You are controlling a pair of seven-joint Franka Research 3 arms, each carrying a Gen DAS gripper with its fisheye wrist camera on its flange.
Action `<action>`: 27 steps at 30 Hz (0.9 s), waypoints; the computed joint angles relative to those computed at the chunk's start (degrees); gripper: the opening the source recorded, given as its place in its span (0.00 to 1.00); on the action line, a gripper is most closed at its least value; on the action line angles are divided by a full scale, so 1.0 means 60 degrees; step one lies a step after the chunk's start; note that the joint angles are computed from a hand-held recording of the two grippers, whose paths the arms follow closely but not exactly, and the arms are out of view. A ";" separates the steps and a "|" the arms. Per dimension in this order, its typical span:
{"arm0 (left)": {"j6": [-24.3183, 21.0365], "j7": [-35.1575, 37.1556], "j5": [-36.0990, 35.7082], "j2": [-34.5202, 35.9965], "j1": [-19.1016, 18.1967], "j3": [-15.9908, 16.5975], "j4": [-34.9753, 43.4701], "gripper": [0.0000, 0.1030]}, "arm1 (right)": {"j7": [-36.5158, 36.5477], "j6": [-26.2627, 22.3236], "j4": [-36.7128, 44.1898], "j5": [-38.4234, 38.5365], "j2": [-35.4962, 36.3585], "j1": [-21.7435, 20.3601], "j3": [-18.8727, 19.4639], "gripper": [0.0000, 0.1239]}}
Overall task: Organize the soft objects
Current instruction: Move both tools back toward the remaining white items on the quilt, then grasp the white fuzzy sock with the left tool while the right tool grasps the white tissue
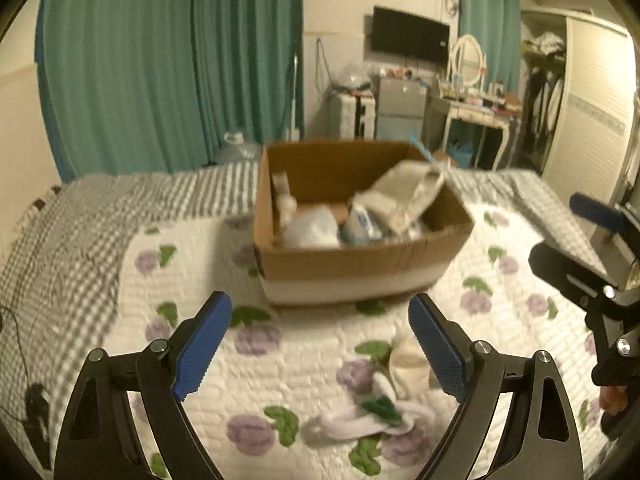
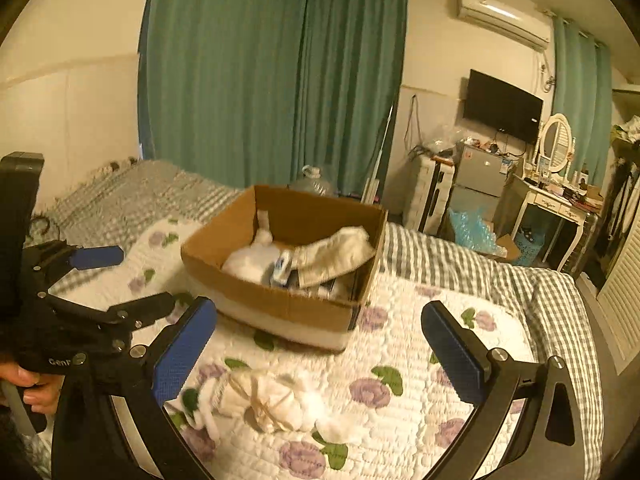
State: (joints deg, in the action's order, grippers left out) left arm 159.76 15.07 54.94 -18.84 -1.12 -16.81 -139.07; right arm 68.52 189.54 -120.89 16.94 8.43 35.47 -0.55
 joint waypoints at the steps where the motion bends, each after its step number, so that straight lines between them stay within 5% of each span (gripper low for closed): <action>1: -0.0019 0.0016 -0.0021 0.0088 -0.0023 -0.0018 -0.0001 0.89 | -0.0043 -0.0033 0.0013 -0.0046 0.0077 -0.0019 -0.0005 0.83; 5: -0.0304 0.0436 -0.0169 0.0651 -0.0291 -0.0005 0.0178 0.89 | -0.0074 -0.0225 0.0018 -0.0121 0.0394 -0.1317 0.1223 0.82; 10: -0.0103 0.0994 -0.0728 0.1242 -0.0754 0.0203 0.0178 0.88 | 0.0049 -0.0407 -0.0133 -0.0364 0.0662 -0.1050 0.0706 0.76; 14: 0.0060 0.1822 -0.1615 0.1678 -0.1121 0.0410 0.0141 0.88 | -0.0441 -0.0830 -0.0180 -0.0148 0.0967 -0.2422 0.1928 0.76; 24: 0.0203 0.2696 -0.2755 0.2242 -0.1354 0.0667 0.0042 0.87 | -0.0235 -0.1767 0.0242 -0.0640 0.1741 -0.1929 0.1039 0.61; 27: 0.0293 0.3070 -0.3275 0.2317 -0.1400 0.0746 -0.0008 0.81 | -0.0462 -0.2066 0.0445 -0.0610 0.1983 -0.2209 0.1309 0.58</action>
